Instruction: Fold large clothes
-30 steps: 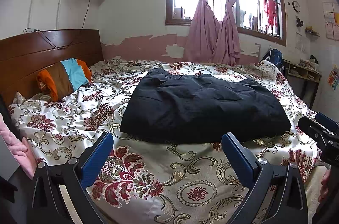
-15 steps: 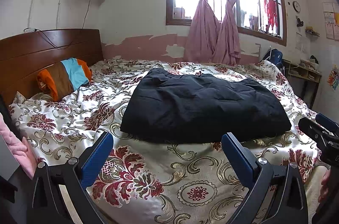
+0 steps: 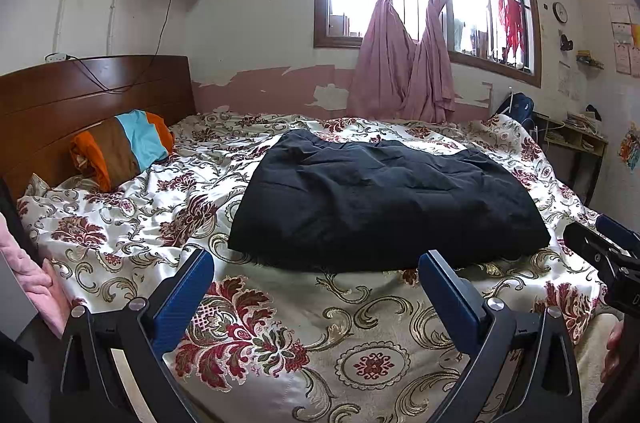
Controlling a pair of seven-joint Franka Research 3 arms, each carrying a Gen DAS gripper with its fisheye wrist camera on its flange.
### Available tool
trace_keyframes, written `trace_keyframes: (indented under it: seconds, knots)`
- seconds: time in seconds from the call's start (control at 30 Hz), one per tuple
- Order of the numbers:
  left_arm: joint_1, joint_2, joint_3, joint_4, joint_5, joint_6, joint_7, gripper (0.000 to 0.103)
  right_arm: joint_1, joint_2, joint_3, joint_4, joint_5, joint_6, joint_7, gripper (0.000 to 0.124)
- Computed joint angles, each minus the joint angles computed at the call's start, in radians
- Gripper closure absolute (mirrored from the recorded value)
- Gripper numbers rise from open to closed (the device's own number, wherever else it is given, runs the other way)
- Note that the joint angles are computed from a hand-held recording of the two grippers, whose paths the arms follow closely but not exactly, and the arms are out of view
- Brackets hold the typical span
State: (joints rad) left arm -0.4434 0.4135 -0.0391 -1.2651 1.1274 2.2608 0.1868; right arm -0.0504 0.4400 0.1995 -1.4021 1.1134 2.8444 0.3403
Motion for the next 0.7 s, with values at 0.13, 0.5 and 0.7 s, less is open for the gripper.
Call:
trace_keyframes:
  seconds: [0.13,0.5,0.7]
  knots:
    - [0.000,0.001,0.000,0.002,-0.001,0.000,0.002,0.000,-0.001,0.000,0.001,-0.001,0.001,0.000,-0.002,0.022]
    - [0.001,0.001,-0.001,0.004,-0.006,0.000,0.003,0.000,0.003,-0.001,0.000,-0.002,-0.004,0.004,0.005,0.023]
    - [0.001,0.001,0.001,0.005,-0.007,0.000,0.004,0.000,0.001,0.000,0.002,-0.002,-0.003,0.003,0.003,0.023]
